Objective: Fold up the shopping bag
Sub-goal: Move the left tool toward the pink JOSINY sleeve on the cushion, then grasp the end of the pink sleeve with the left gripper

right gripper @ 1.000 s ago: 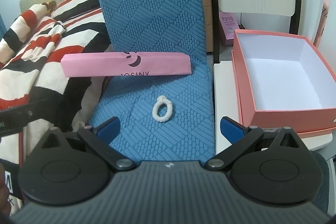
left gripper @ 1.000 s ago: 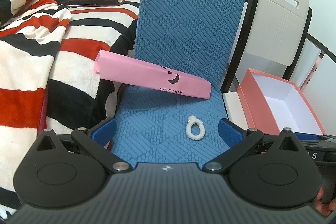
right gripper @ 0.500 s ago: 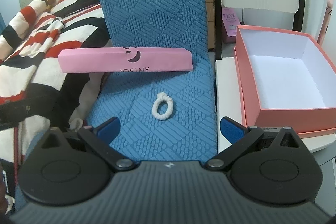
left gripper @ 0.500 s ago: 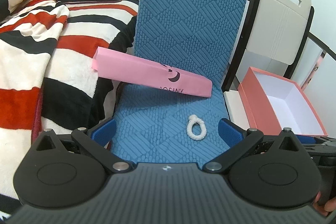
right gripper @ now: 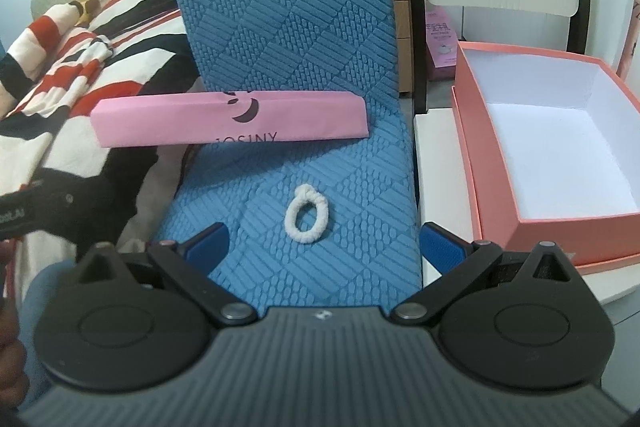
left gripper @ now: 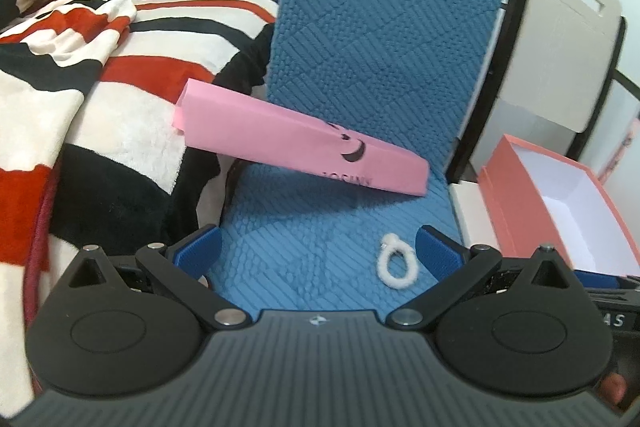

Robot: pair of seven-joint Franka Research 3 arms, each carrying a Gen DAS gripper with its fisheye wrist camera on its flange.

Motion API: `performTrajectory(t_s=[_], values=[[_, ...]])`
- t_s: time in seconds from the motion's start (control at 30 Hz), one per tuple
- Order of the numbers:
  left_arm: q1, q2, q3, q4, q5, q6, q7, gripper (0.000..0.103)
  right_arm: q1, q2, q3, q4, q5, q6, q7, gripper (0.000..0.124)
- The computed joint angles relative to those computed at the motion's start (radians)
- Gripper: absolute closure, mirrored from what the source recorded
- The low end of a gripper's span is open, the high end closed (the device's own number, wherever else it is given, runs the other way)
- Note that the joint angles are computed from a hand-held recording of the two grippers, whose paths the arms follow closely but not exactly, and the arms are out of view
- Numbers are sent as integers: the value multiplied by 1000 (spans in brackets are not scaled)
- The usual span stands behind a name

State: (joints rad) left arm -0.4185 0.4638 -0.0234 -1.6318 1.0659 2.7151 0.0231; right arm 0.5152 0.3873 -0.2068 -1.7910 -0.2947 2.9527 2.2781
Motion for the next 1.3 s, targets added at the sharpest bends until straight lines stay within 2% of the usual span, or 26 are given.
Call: performTrajectory(t_s=[0.33, 0.63, 0.8, 0.93, 0.97, 1.03, 1.13, 1.3], values=[[-13, 131, 68, 145, 32, -4, -28, 0, 2, 101, -25, 102, 58, 45, -29, 21], [0, 200, 115, 227, 31, 0, -111, 0, 16, 242, -60, 274, 154, 62, -55, 21], [-10, 233, 153, 277, 47, -26, -176, 0, -20, 344, -19, 401, 235, 77, -112, 22], [-11, 265, 173, 326, 63, -68, -235, 0, -103, 402, 101, 482, 326, 96, -208, 31], [-4, 271, 174, 334, 65, -58, -245, 0, -120, 417, 128, 502, 348, 100, -230, 34], [5, 281, 183, 343, 82, -21, -283, 0, -118, 442, 131, 540, 378, 88, -246, 48], [6, 285, 204, 343, 109, 14, -343, 0, -131, 487, 162, 611, 427, 58, -276, 56], [14, 285, 224, 332, 160, 75, -427, 0, -125, 543, 162, 701, 465, 17, -289, 61]])
